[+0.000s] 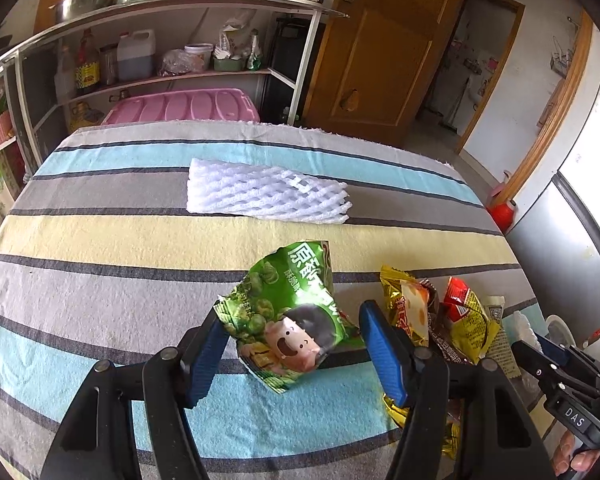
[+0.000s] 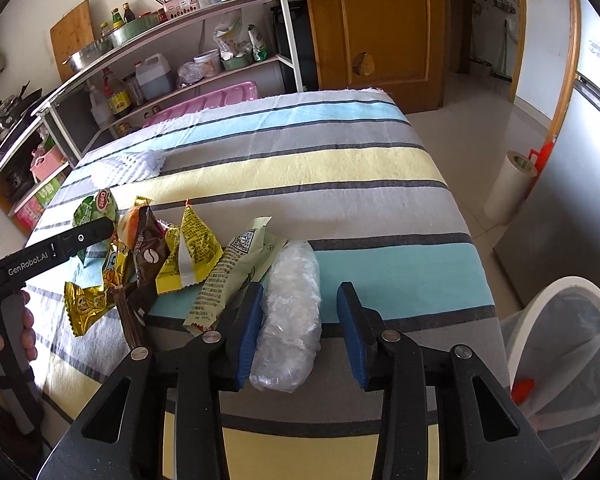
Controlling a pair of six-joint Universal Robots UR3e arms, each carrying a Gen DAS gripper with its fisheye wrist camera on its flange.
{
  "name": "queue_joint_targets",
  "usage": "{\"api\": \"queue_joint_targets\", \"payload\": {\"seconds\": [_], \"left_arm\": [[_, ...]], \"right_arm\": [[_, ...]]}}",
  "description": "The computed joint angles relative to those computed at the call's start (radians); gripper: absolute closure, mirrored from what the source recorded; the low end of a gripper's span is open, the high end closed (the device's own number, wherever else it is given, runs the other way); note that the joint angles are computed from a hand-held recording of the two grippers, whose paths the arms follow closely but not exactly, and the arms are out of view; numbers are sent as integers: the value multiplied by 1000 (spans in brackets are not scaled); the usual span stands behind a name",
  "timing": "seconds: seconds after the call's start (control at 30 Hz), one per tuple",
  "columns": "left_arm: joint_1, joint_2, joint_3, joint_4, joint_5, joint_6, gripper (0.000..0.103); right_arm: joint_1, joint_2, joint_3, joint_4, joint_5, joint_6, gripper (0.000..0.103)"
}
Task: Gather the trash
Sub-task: 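Grasp the green snack bag with the left tool while the right tool grasps the clear plastic bag, then carry the green snack bag and clear plastic bag over the trash bin with both tools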
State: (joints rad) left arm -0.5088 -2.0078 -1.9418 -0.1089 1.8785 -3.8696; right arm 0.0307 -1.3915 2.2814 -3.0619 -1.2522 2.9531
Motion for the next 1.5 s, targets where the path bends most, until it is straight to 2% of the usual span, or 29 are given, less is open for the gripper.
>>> {"api": "queue_joint_targets", "payload": {"seconds": [0.23,0.6,1.07,1.5], "left_arm": [[-13,-11,18,-17,35,2,48],[-18,9,-13,8,44,-6,60],[-67,38,-3,-32,96,-5,61],[-177,90,57,-108,153,-9,61]], "right_arm": [[8,7,2,-20,-18,2,74],[13,-1,19,-42,-35,3,76],[-12,-64,79,-75,-5,10,77],[-91,-270,191,-30,57,-5,76]]}}
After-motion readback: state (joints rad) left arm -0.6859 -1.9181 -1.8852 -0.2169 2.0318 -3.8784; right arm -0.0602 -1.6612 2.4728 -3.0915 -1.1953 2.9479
